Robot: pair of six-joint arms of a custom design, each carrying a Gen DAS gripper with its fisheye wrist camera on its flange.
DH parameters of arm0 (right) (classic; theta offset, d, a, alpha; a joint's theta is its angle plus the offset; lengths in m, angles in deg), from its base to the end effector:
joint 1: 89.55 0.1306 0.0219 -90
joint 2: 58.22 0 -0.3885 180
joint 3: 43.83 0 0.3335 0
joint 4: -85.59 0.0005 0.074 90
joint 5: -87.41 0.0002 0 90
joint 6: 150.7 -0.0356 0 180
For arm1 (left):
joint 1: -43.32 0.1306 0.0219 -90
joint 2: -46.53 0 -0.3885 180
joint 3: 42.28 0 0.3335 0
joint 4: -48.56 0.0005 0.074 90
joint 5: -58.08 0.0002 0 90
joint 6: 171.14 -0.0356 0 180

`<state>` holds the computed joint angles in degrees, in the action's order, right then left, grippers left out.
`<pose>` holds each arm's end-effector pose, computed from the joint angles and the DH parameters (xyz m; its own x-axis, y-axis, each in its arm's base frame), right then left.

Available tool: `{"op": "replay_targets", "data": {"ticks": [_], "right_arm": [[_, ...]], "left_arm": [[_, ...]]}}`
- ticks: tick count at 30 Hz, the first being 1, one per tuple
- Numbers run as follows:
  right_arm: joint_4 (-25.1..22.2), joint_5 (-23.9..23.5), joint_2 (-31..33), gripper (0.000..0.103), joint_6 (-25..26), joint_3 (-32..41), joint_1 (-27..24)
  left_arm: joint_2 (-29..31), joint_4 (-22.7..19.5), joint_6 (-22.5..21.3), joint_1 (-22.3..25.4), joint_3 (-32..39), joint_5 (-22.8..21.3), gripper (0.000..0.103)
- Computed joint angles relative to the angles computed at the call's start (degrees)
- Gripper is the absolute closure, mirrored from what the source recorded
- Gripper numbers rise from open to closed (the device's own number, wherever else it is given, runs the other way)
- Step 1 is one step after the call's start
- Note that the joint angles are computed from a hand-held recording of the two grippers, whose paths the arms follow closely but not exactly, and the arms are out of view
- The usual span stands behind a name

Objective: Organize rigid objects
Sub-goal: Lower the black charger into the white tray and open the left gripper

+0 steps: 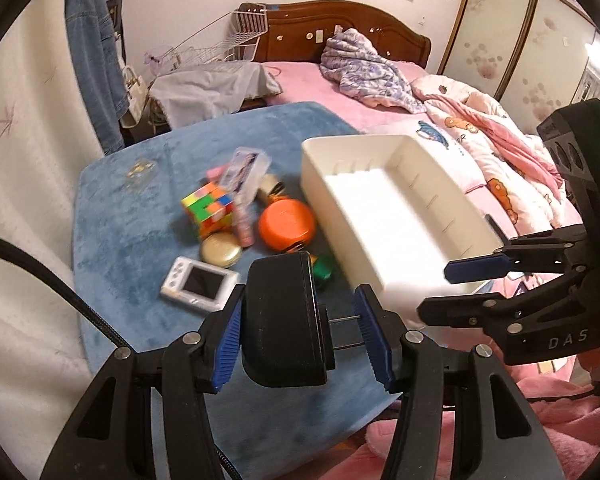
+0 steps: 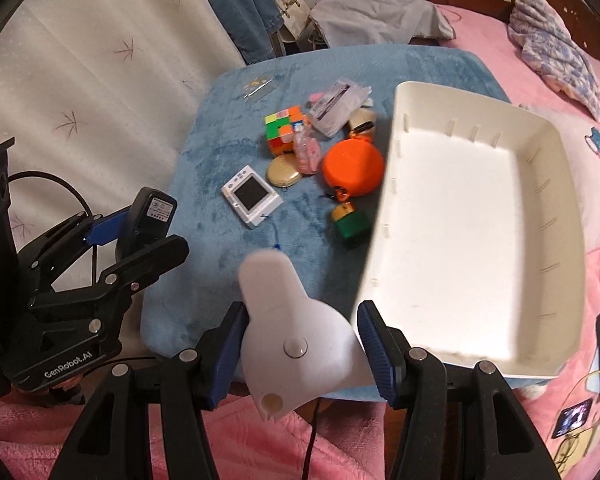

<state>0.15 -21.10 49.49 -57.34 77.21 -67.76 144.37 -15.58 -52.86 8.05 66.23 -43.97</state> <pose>0.4580 0.1947 0.4750 -0.8562 -0.4021 -0.3244 -0.4936 0.8222 0.2836 0.3855 -0.2641 0.4897 -0.7972 -0.0037 -0.6037 0.0971 0.9862 -0.1343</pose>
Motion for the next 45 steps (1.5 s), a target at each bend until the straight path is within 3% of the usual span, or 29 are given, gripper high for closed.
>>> {"op": "replay_targets", "data": {"ticks": [3,6,11,18,25,26,28,30,37,45], "right_arm": [[-0.4,-0.8,0.2,0.051,2.1,0.7,-2.1],[-2.1,-1.1,1.7,0.072,4.8,2.2,-4.3],[-4.8,-2.8,4.1,0.072,8.1,5.0,-8.3],[-6.7,-3.7,5.6,0.072,10.8,6.5,-11.2],[-6.4,-3.7,5.3,0.072,10.4,5.4,-13.5],[-6.4,-3.8,5.3,0.072,10.4,5.4,-13.9],[-6.5,-3.9,5.5,0.072,9.9,5.5,-14.5],[-6.7,-4.2,5.6,0.072,9.4,5.5,-14.9],[-8.4,-4.9,6.4,0.070,9.5,5.6,-15.5],[-9.4,-5.3,6.5,0.057,10.2,4.7,-15.5]], "left_arm": [[2.9,0.4,0.7,-1.6,3.4,-1.1,0.046],[5.4,0.2,2.2,-2.5,6.2,-1.6,0.046],[8.6,0.1,5.4,-2.9,10.1,-2.9,0.046],[13.9,-1.9,4.0,-3.5,17.9,-0.3,0.046],[21.6,-9.4,1.8,-4.2,28.8,4.5,0.045],[22.3,-10.1,1.7,-4.3,30.0,4.9,0.044],[23.1,-11.1,1.7,-4.7,31.4,4.9,0.030],[23.6,-11.5,1.6,-5.2,32.4,3.9,0.021],[24.9,-13.7,3.0,-5.3,35.0,2.8,0.021],[24.0,-15.0,7.2,-4.9,33.4,1.1,0.021]]}}
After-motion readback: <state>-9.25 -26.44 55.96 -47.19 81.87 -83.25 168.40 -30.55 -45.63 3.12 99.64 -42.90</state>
